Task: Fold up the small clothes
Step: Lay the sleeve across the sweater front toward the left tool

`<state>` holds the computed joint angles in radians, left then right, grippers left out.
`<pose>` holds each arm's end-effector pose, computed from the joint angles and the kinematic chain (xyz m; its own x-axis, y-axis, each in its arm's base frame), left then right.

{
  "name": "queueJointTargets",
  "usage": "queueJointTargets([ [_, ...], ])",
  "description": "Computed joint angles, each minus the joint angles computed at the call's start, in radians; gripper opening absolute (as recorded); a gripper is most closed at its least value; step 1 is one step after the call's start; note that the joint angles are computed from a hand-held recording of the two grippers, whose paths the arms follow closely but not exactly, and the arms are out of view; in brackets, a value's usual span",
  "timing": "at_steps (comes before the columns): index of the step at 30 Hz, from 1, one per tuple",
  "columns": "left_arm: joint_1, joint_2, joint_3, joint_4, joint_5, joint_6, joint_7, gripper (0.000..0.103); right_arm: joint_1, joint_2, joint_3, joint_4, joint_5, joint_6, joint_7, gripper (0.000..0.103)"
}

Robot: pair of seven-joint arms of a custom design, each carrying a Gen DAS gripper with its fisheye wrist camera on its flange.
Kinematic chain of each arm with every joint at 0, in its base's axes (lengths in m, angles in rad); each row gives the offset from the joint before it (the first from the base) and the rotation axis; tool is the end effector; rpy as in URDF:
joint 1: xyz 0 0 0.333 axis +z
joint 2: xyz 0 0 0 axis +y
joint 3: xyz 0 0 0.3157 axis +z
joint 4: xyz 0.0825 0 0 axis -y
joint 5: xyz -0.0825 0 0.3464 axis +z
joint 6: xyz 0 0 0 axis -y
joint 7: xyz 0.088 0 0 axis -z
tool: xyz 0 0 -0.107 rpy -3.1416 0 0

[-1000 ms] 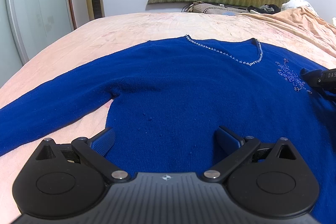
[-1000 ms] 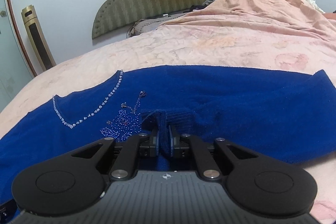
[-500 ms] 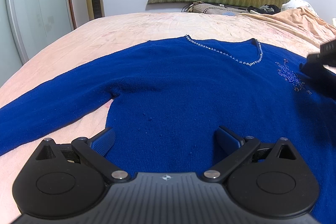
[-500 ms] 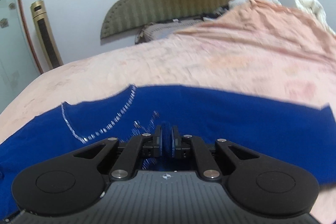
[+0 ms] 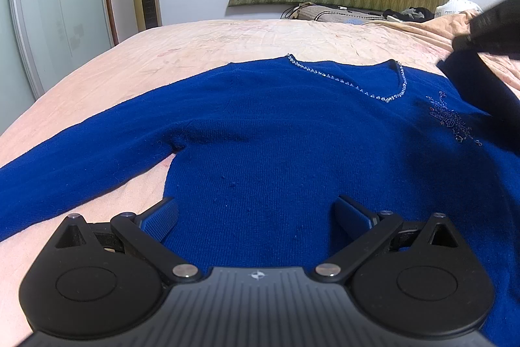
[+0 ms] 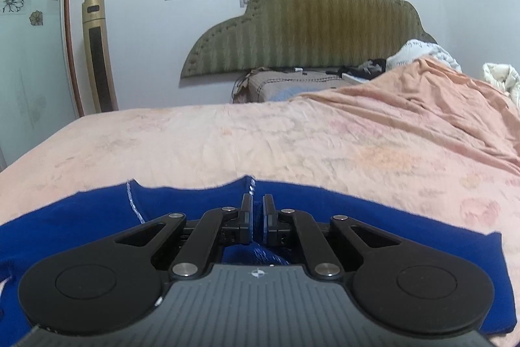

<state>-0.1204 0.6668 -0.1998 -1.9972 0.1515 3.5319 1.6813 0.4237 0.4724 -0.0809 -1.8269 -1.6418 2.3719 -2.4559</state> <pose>0.5990 -0.1989 0.2666 -0.4630 -0.8857 -0.0346 -0.5454 0.3155 -0.7765 0.5994 0.2073 0.3175 -0.5400 -0.8394 -0.0622 -0.3188 0.2724 -0.9078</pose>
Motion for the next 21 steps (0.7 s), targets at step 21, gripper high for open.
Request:
queueJointTargets([
  [21,0.001,0.0,0.0,0.0,0.002,0.0,-0.002,0.103,0.01,0.2,-0.074,0.343,0.049,0.273,-0.132,0.009],
])
